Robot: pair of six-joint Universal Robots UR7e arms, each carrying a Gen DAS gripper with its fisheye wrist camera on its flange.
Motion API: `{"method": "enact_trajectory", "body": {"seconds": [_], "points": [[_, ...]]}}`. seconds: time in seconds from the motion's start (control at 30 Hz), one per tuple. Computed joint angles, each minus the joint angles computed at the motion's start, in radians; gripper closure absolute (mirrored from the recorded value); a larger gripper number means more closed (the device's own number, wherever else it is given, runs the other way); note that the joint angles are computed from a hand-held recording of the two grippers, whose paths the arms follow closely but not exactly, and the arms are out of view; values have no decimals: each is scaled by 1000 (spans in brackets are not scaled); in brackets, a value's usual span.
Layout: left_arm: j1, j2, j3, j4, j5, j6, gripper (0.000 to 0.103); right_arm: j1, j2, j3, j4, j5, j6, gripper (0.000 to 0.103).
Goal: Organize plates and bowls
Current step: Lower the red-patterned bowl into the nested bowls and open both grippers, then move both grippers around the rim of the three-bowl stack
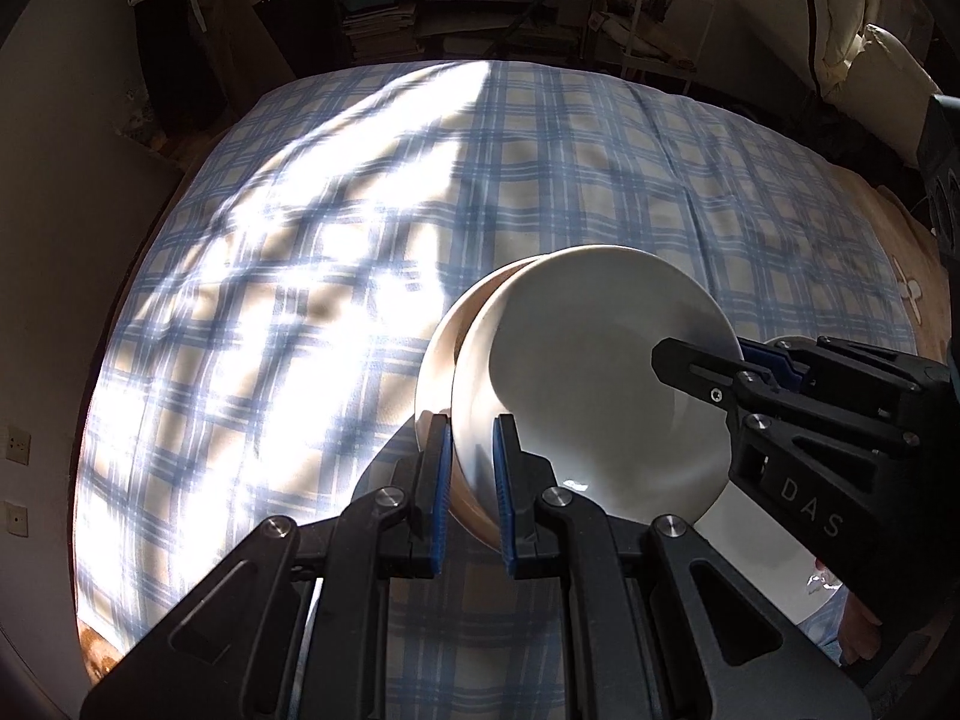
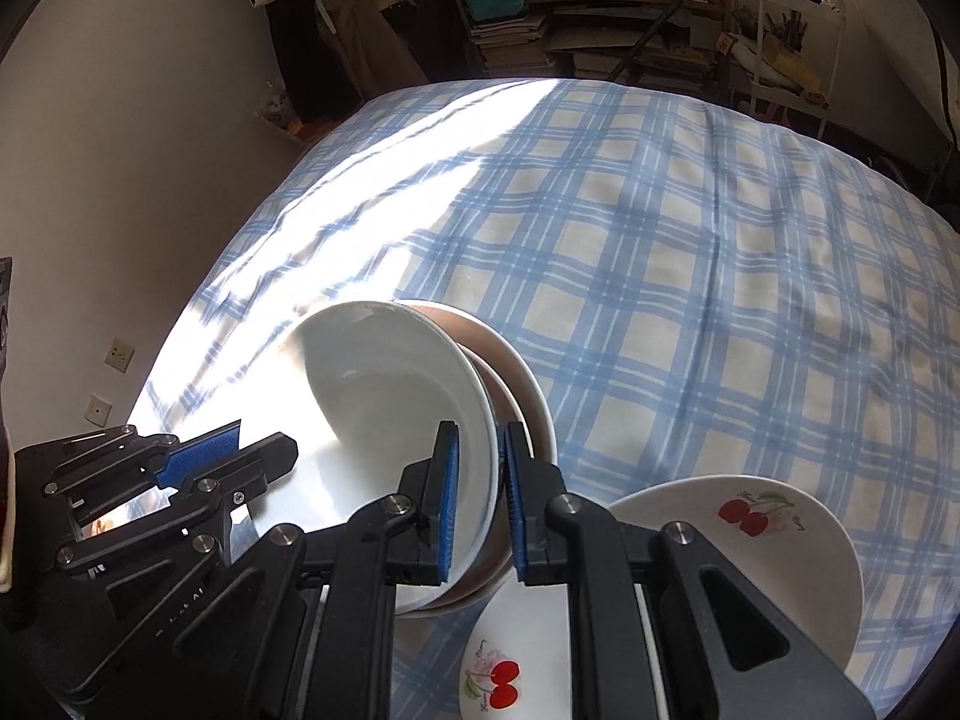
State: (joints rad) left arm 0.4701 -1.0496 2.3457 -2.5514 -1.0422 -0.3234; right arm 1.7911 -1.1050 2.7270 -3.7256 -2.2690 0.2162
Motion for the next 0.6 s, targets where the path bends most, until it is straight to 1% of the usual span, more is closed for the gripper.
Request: {"method": "enact_trajectory", "body": {"seconds": [0.13, 0.17, 0.2, 0.27, 0.3, 0.37, 0.5, 0.53, 0.6], "points": [[-8, -2, 5, -9, 26, 3, 89, -15, -23, 4, 20, 21, -10, 86], [-6, -2, 5, -9, 31, 1, 86, -19, -34, 5, 32, 29, -13, 85], [-2, -5, 4, -9, 31, -1, 85, -21, -46, 5, 46, 32, -14, 85], [7, -12, 1, -4, 29, -11, 85, -16, -69, 3, 77, 27, -14, 85], [11, -17, 1, -5, 30, -15, 85, -7, -75, 0, 87, 9, -11, 84], [14, -22, 0, -10, 33, -19, 85, 2, -88, 2, 83, -3, -19, 80], [26, -25, -7, -2, 43, -30, 85, -14, -132, 19, 57, 41, -37, 78], [33, -24, -11, 3, 42, -32, 84, -16, -141, 21, 64, 40, -34, 76], [44, -21, -18, 18, 39, -38, 83, -18, -161, 21, 85, 26, -31, 63]]}}
